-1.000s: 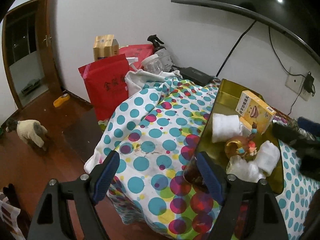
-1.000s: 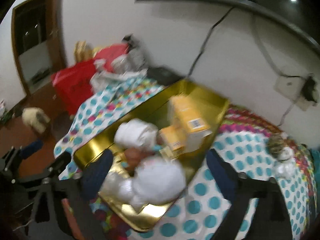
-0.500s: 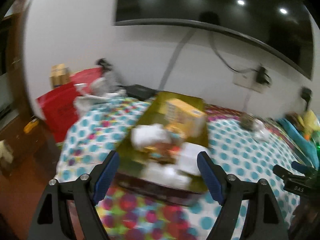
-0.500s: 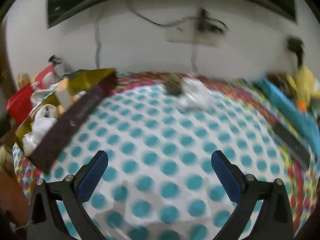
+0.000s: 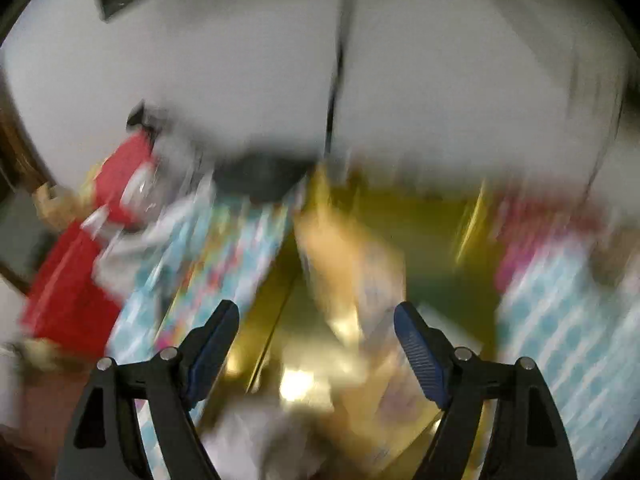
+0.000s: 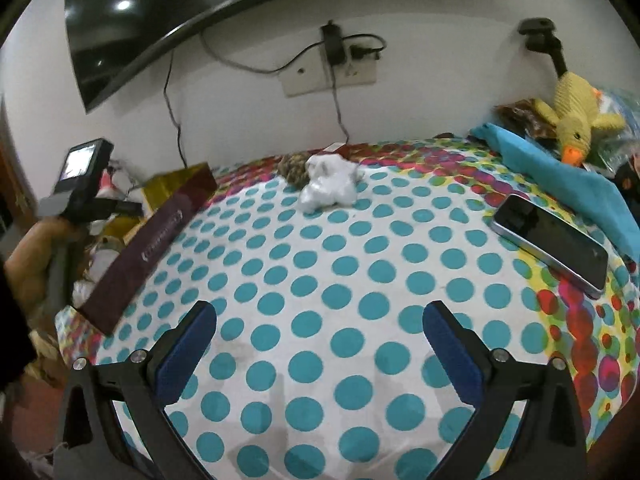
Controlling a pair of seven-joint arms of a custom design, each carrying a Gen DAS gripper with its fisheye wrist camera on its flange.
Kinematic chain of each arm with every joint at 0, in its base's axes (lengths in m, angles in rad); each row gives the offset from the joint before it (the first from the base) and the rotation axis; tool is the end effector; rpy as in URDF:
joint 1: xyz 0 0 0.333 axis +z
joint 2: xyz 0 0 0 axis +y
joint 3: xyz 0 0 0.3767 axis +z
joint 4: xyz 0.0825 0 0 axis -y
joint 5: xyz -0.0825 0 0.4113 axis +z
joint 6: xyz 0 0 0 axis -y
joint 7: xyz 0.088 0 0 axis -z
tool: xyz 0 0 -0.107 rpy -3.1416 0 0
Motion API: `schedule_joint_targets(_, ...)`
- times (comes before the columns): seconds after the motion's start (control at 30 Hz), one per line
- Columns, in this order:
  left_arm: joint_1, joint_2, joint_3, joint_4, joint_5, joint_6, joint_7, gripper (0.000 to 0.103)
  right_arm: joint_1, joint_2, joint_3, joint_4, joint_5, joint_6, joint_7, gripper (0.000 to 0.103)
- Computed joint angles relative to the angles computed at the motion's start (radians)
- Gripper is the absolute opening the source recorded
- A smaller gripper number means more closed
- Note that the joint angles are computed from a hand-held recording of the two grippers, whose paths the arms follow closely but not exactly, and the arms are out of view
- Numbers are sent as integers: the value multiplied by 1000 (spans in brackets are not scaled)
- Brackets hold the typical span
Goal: Organize objects
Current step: 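Grasp the braided rope ball with the left tool while the right approaches the plastic bag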
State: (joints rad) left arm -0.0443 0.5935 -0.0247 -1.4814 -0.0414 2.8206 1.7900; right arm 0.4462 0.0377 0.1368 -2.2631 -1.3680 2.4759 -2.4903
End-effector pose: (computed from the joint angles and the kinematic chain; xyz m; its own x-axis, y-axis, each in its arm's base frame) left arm 0.8148 -0.0491 0.4539 -0.2036 -0.9741 -0.0984 -0.7084 0.2160 -0.6719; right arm 0.4675 0.3115 0.4018 -0.4368 -0.8743 -0.2116 -0.4945 0.4299 -0.7554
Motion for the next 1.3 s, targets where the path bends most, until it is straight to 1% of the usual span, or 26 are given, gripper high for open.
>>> schedule_joint_targets(0.03,41,-11,-43,27,-14,-48,-32,82,-2,-4,-2,-3,2,6,-8,103)
schedule_joint_targets(0.07,47,-24,-52,39,-56,-78,-28,82,-4,-6,-2,-2,15,3,-39,103)
schedule_joint_targets(0.1,50,-41,-59,30,-80,-74,11,82,-3,-8,-1,-3,19,-10,-52,103)
schedule_joint_targets(0.13,28,-57,-30,16,-33,-69,-17,82,-3,-7,-1,-3,14,-22,-46,103)
schedule_joint_targets(0.17,30,-67,-37,7,-23,-75,-21,82,-10,-3,-7,-3,0,-3,-28,103)
schedule_joint_targets(0.2,60,-90,-79,-21,-82,-74,41,82,-18,4,-13,-1,-2,24,-25,103)
schedule_joint_targets(0.23,100,-111,-134,-52,-145,-61,114,82,-25,14,-19,6,11,40,-38,103)
schedule_joint_targets(0.27,111,-131,-154,-85,-166,-38,148,82,-34,26,-26,15,35,51,-63,103)
schedule_joint_targets(0.3,107,-149,-162,-115,-180,-19,178,82,-40,34,-32,22,41,65,-72,103)
schedule_joint_targets(0.33,113,-166,-189,-150,-207,3,231,82,-49,43,-41,32,43,86,-85,103)
schedule_joint_targets(0.37,113,-179,-210,-178,-229,24,279,82,-57,56,-48,48,66,93,-123,103)
schedule_joint_targets(0.43,83,-193,-221,-228,-243,55,338,82,-67,77,-58,82,117,95,-205,103)
schedule_joint_targets(0.5,82,-184,-263,-248,-292,67,409,82,-75,106,-71,126,162,92,-310,103)
schedule_joint_targets(0.53,58,-173,-256,-250,-296,67,412,82,-77,121,-76,148,187,81,-364,103)
schedule_joint_targets(0.6,9,-142,-232,-234,-287,67,396,82,-90,157,-83,193,285,75,-519,103)
schedule_joint_targets(0.63,-16,-120,-221,-216,-279,60,381,82,-90,165,-90,204,311,71,-558,103)
schedule_joint_targets(0.7,-72,-74,-178,-174,-240,49,337,82,-89,175,-106,215,326,85,-595,103)
schedule_joint_targets(0.8,-90,-18,-187,-125,-220,31,335,82,-89,187,-127,223,336,110,-617,103)
schedule_joint_targets(0.87,-116,13,-169,-90,-196,12,317,82,-97,200,-137,229,350,141,-639,103)
schedule_joint_targets(0.97,-129,59,-161,-27,-173,-14,301,82,-111,224,-147,245,398,187,-700,103)
schedule_joint_targets(1.0,-122,70,-172,-10,-178,-21,304,82,-111,230,-152,250,409,194,-713,103)
schedule_joint_targets(1.03,-101,82,-203,7,-193,-33,328,82,-114,238,-157,257,425,201,-731,103)
schedule_joint_targets(1.1,-99,97,-213,34,-197,-57,343,83,-114,252,-167,268,443,219,-753,103)
schedule_joint_targets(1.17,-92,101,-230,38,-208,-55,371,83,-118,270,-170,283,476,234,-791,103)
schedule_joint_targets(1.23,-95,102,-232,41,-211,-55,388,83,-112,283,-181,297,490,241,-810,103)
schedule_joint_targets(1.3,-83,100,-254,44,-227,-77,421,82,-110,297,-187,310,514,246,-833,103)
